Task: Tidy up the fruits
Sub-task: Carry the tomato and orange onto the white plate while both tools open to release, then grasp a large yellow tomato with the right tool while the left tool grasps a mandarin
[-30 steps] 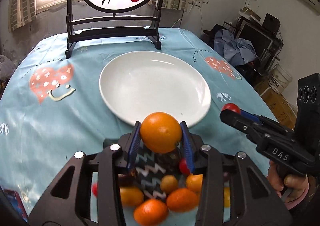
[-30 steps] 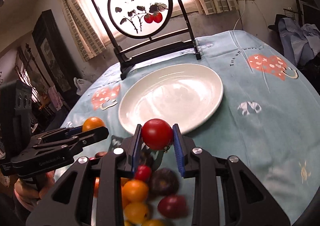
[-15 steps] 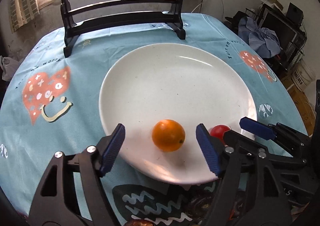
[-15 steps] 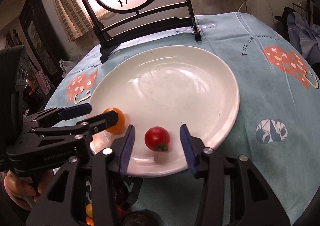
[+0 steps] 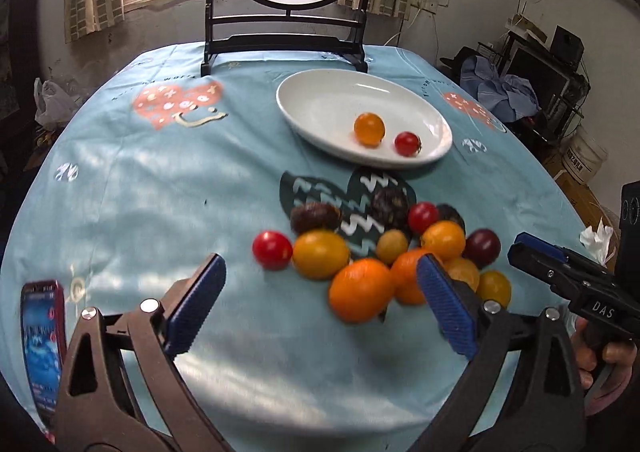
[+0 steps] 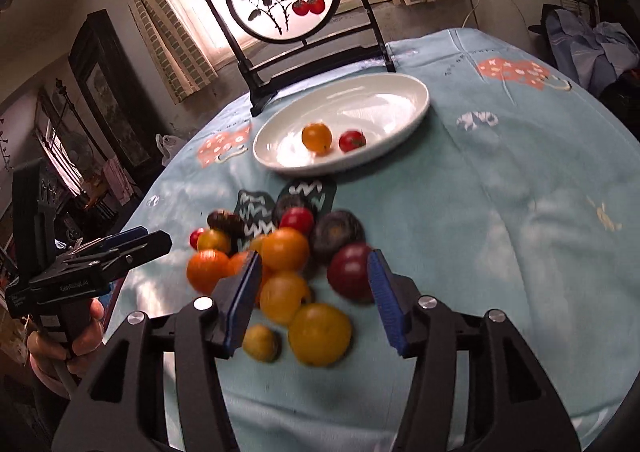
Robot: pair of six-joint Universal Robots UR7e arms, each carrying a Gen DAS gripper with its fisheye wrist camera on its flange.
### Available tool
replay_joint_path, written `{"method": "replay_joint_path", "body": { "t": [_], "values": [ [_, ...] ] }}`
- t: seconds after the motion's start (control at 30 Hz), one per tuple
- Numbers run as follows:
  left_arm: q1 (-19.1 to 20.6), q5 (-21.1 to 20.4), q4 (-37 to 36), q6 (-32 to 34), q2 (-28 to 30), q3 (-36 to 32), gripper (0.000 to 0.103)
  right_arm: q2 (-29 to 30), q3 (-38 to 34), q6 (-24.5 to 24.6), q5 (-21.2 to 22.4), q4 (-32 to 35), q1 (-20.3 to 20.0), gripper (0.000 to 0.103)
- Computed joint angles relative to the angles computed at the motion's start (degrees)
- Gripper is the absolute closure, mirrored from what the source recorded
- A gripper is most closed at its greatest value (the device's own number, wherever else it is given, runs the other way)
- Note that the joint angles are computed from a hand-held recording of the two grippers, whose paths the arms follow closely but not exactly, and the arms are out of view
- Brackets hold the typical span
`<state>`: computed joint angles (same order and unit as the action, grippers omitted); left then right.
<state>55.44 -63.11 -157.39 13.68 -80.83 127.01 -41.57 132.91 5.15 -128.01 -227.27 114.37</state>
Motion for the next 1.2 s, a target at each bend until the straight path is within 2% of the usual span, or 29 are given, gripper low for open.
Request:
{"method": "replay_joint_path", "body": {
  "t": [0.2, 0.27, 0.4, 0.63, 0.73, 0.97, 1.13, 1.2],
  "values": [
    [1.9, -1.5, 0.2, 1.6, -3.3, 5.3, 0.005, 2.1, 0.0, 1.4, -2.2, 3.1, 0.5, 0.048],
    [1.5, 0.1, -0.8, 1.7, -3.1, 6.0, 0.005, 1.7, -0.3, 1.5, -2.0, 4.8, 0.2, 0.048],
    [2.5, -3.1, -1.7, 3.1, -4.0, 6.3, 0.005, 2.0, -0.6, 1.4, -2.6, 5.6, 0.4, 0.050],
    [3.8, -4.5, -0.5, 1.4, -3.4, 5.0, 0.005, 1.3, -1.3, 3.0, -3.0, 10.6, 0.2, 0.064],
    [4.4, -5.2, 0.1, 0.5, -3.3, 4.5, 0.005, 1.4, -1.1, 3.2, -2.7, 9.8, 0.1, 0.065],
    [4.7, -5.3, 0.6, -0.3, -2.9, 4.0, 0.005, 1.9, 1.2, 1.9, 1.0, 0.5, -0.9, 0.065],
    [4.4, -5.9, 1.2, 0.2, -1.5, 2.8, 0.006, 1.7, 1.7, 2.0, 2.0, -0.7, -1.3, 0.065],
    [4.3, -6.4, 0.6, 0.3, -0.2, 2.1, 0.012, 1.5, 1.8, 2.3, 2.1, -0.6, -1.4, 0.065]
  ]
}}
